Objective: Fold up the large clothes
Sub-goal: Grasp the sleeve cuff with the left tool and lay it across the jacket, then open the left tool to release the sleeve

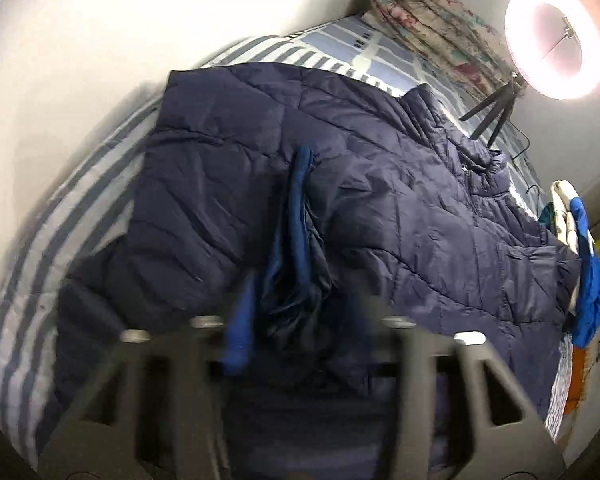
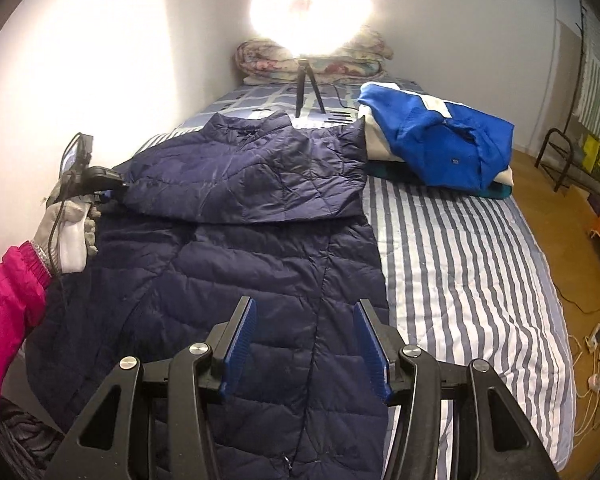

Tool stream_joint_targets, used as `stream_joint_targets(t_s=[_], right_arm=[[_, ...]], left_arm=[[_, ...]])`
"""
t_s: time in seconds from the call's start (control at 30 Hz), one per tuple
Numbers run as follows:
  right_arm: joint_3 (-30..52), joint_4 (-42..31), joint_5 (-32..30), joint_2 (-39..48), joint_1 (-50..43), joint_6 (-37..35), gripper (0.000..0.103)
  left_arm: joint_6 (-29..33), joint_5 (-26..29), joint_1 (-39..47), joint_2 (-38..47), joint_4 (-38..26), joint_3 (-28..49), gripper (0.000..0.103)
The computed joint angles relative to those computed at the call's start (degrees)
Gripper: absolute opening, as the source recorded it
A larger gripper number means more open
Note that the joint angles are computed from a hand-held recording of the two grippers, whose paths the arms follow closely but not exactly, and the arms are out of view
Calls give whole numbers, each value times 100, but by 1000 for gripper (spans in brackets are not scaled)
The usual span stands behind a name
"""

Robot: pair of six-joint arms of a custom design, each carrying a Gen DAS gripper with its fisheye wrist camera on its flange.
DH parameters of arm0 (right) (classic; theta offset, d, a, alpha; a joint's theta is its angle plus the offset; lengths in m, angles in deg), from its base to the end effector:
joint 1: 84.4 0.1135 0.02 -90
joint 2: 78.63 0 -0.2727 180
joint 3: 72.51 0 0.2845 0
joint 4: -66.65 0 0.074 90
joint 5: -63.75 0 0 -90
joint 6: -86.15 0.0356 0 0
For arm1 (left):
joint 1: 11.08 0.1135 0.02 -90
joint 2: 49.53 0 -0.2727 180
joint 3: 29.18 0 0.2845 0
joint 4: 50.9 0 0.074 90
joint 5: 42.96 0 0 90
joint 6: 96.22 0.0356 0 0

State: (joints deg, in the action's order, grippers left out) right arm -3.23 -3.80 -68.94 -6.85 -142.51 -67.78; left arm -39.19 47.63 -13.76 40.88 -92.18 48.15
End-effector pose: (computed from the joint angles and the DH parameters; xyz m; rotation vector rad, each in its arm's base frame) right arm 0.1517 -0.1981 0.2644 -0.2568 2.3401 0.1368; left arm 0.3625 -0.0173 0.2327 -0.6595 2.4528 -0.2624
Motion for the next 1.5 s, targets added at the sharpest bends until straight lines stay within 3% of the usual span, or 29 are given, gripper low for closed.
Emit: stream_joint_targets(t_s=[0.17,0.2,0.23,0.27,0.37,0.63,0.77,0.8,0.87,0.9,0.93,1.07,1.17,1.23,1.3,1.5], right_arm=[[-103,-146,-24,-145,70,-144,53],[-147,-155,-15,-192,92,-173,53],[-190,-153,0,-233,109,-189,53],[-215,-144,23,-255,134,-187,53],[-231,-156,70,-256,184,-142,53],[-202,102,317,-66,381,279,53],[-179,195,418,16,449,452,53],[-211,230,437,-20,456,474,53],[-247,259,430,-70,428,460,53],[-251,243,400,-93,387,420,53],[-234,229,363,-89,344,372,53],[-206,117,99,-96,-7,-52,53],[-70,-120,-208,132,-437,-606,54],[11,-199,-431,348,-779,-1005,64],[27,-144,-602,546,-1120,-1329,67],[354,-303,-133,1528,-1635,-1917,66]], left_arm=[[489,-351,-27,102,-31,189,55],[623,-330,-46,244,-86,305,41],[720,-307,-84,381,-199,454,14],[847,-347,-135,547,-307,604,7],[1016,-602,-217,650,-37,651,5],[643,-1040,120,1134,347,992,3],[807,-1198,68,1267,187,1111,4],[830,-1191,50,1208,107,1123,5],[911,-1115,35,1004,-83,1104,19],[974,-1053,34,833,-182,1056,39],[1050,-983,35,582,-212,926,50],[1479,-734,18,-617,-615,391,55],[1775,-364,129,-1888,-1256,-181,69],[1976,-172,246,-2676,-1770,-516,72],[2176,100,463,-3437,-2413,-831,72],[2855,731,1492,-5371,-4138,-1798,73]])
